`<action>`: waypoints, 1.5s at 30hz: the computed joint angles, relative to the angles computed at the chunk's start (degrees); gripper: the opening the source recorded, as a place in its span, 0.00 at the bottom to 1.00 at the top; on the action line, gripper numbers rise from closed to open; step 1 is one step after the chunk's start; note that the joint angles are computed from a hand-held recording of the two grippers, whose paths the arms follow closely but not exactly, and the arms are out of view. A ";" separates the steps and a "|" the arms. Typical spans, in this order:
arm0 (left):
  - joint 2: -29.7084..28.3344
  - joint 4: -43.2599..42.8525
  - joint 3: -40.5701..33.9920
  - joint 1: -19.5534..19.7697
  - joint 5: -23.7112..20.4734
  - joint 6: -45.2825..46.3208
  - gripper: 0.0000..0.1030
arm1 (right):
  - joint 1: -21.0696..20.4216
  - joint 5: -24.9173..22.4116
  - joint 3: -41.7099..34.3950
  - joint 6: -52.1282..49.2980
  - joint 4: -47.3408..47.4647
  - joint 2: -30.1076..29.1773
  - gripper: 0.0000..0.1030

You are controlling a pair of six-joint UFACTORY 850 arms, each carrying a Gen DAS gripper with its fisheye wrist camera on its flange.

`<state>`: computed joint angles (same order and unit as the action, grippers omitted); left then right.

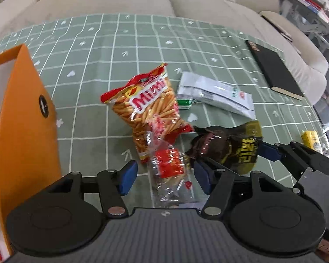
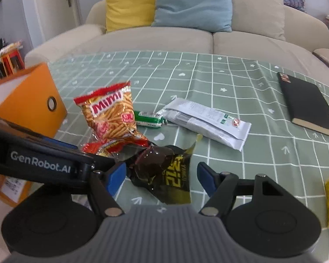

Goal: Organize snacks
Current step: 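Grasp the dark snack bag with the right tool while the left tool grasps the red-wrapped sausage, then carry both held snacks over the orange box and lower them inside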

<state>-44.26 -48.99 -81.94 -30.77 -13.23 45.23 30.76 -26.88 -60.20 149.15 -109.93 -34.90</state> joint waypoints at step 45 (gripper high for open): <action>21.99 -75.04 24.13 5.88 -6.51 70.55 0.38 | 12.25 -10.32 1.37 -6.88 14.35 9.86 0.23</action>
<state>-22.26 -124.03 -57.81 -24.89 -19.75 115.78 43.01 -37.20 -58.83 142.28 -95.58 -25.05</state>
